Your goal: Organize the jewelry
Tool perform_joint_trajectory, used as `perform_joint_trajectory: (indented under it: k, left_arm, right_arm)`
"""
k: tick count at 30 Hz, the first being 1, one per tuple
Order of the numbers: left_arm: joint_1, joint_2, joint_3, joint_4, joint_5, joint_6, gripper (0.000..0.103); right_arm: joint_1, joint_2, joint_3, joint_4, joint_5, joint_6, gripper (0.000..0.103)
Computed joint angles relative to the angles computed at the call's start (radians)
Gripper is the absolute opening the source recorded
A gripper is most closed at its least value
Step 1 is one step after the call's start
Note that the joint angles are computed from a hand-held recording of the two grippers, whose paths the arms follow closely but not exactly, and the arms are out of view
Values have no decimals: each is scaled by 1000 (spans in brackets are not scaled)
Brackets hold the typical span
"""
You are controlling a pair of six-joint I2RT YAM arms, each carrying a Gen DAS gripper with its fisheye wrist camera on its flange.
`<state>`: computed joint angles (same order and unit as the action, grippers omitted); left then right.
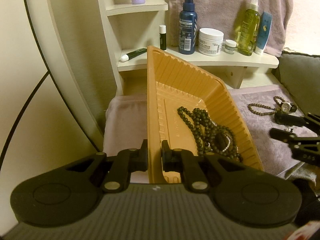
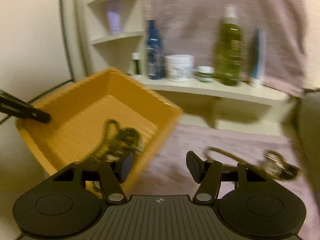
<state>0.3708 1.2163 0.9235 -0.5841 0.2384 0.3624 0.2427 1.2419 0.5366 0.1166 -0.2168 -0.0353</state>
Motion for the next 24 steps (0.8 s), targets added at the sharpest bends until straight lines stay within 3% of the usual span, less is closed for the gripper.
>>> perform_joint_trajectory:
  k: [10, 17, 21, 24]
  left_arm:
    - [2, 3, 1, 1, 0, 3, 11]
    - [-3, 1, 2, -1, -9, 4, 11]
    - [-5, 2, 4, -5, -16, 6, 11]
    - [-7, 4, 7, -7, -18, 5, 11]
  right_arm:
    - [-270, -102, -100, -56, -1, -50, 59]
    - [-319, -65, -110, -23, -19, -76, 58]
    - [-316, 8, -93, 19, -3, -119, 38]
    - [-320, 76, -79, 56, 4, -152, 34]
